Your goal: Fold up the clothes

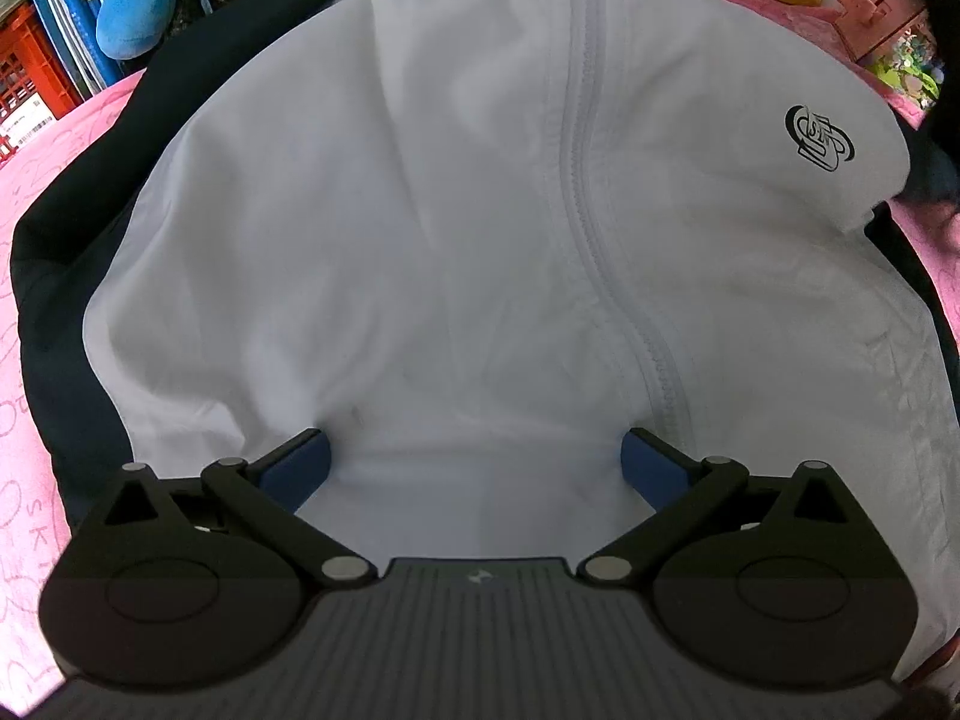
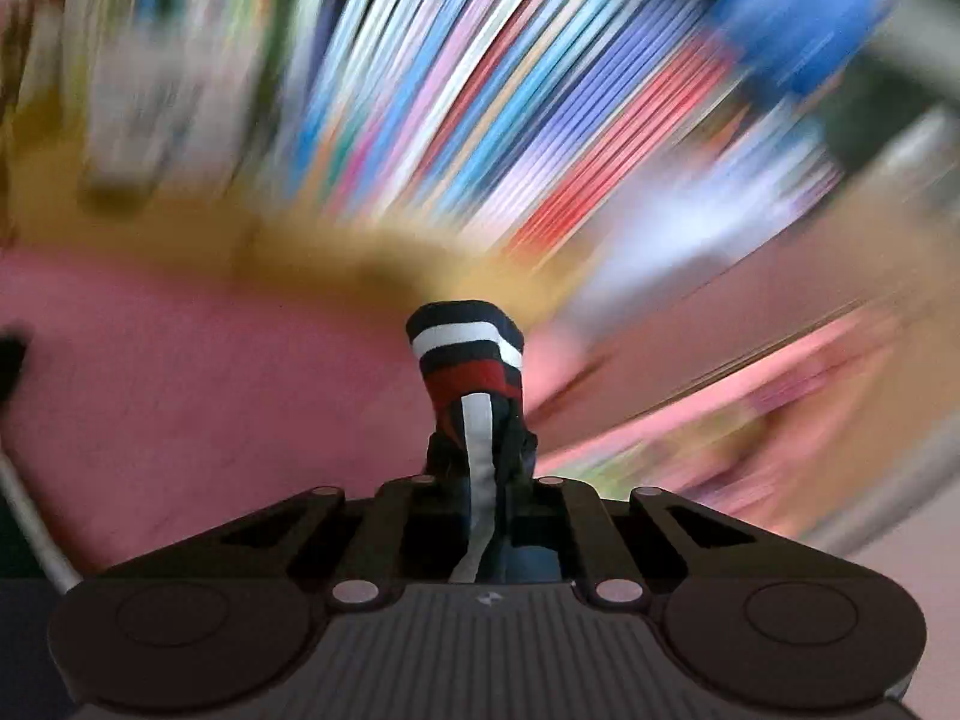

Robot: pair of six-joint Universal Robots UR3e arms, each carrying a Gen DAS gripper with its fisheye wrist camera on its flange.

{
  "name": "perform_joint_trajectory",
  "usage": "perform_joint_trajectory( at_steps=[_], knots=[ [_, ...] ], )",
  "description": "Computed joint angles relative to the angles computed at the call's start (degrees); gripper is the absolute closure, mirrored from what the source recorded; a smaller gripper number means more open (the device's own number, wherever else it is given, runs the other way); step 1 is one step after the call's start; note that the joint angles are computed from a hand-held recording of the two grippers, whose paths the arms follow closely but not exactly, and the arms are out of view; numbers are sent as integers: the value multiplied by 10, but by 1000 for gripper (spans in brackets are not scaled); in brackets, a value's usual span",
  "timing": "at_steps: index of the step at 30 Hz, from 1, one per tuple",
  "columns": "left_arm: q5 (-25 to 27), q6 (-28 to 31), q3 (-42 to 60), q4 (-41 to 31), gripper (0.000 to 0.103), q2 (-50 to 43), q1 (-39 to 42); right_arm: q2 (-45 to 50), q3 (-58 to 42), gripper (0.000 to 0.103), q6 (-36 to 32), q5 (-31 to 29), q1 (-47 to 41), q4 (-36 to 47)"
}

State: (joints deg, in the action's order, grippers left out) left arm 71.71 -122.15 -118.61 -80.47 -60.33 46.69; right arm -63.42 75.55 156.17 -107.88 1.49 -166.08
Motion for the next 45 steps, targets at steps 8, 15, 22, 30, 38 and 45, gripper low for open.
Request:
perform_joint_trajectory(
  at_steps=[8, 15, 22, 30, 38, 45],
  knots=[
    [-3, 11, -10, -7, 0, 15, 10, -101, 175, 25, -26, -142, -108, -170],
    [-7, 8, -22, -4, 0, 27, 6, -226, 289, 0, 129, 0, -125, 124],
    [-24, -31, 64, -47, 28, -22, -9, -215, 329, 20, 94, 102, 0, 190],
    [-164, -83, 156, 46, 28, -108, -14, -17, 83, 41, 89, 87, 108, 170],
    [-60, -204, 230, 336, 22, -293, -70, 91, -176, 10, 124, 169, 125, 269],
    [85, -169, 322, 469, 43, -499, -200, 34, -46, 8, 139, 152, 186, 270]
  ],
)
